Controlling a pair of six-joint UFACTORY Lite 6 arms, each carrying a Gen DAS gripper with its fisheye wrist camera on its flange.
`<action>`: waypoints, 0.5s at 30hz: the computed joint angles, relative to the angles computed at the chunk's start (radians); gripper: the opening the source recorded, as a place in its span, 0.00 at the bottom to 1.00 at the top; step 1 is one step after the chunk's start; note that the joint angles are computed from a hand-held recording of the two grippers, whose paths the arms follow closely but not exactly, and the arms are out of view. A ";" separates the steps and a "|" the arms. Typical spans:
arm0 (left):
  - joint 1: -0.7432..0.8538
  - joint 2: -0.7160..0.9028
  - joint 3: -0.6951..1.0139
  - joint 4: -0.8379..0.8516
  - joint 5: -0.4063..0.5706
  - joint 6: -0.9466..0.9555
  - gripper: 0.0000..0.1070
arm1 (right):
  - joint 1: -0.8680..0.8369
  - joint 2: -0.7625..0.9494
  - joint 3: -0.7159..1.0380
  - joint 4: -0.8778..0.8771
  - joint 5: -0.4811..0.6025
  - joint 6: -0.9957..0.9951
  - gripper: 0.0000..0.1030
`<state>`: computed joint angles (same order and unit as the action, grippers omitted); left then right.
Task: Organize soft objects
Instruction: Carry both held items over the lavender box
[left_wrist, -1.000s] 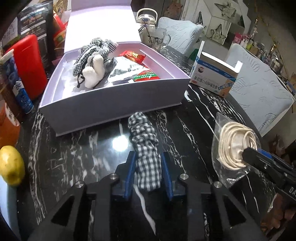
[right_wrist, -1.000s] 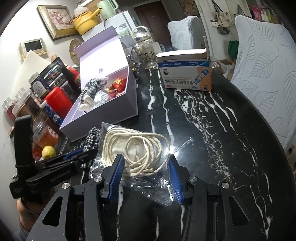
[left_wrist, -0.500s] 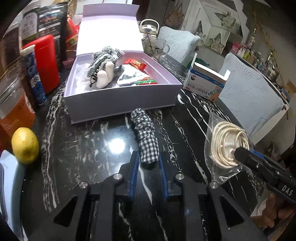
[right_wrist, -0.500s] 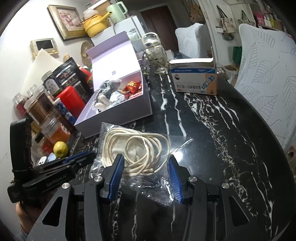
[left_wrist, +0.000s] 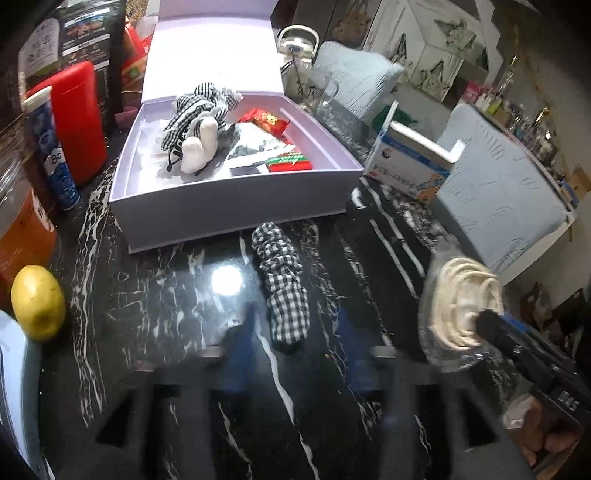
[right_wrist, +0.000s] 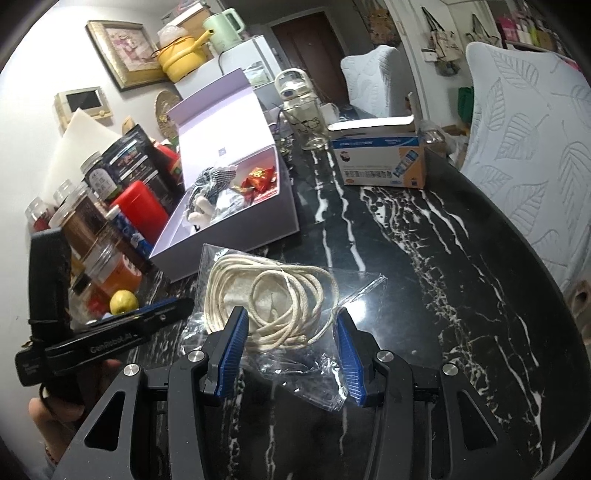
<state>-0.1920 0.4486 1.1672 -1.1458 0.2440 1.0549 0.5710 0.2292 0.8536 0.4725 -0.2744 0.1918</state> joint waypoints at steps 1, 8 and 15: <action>-0.002 0.016 0.019 0.035 0.003 -0.040 0.79 | -0.004 0.002 0.003 0.014 0.004 -0.015 0.46; -0.009 0.167 0.175 0.180 0.013 -0.216 0.79 | -0.057 0.032 0.039 0.028 0.028 -0.043 0.46; -0.037 0.255 0.280 0.347 -0.001 -0.366 0.77 | -0.105 0.107 0.113 -0.113 0.066 0.055 0.46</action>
<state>-0.2289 0.7039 1.4468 -0.7986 0.2427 0.6885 0.4658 0.3361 0.9670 0.3596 -0.2089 0.2469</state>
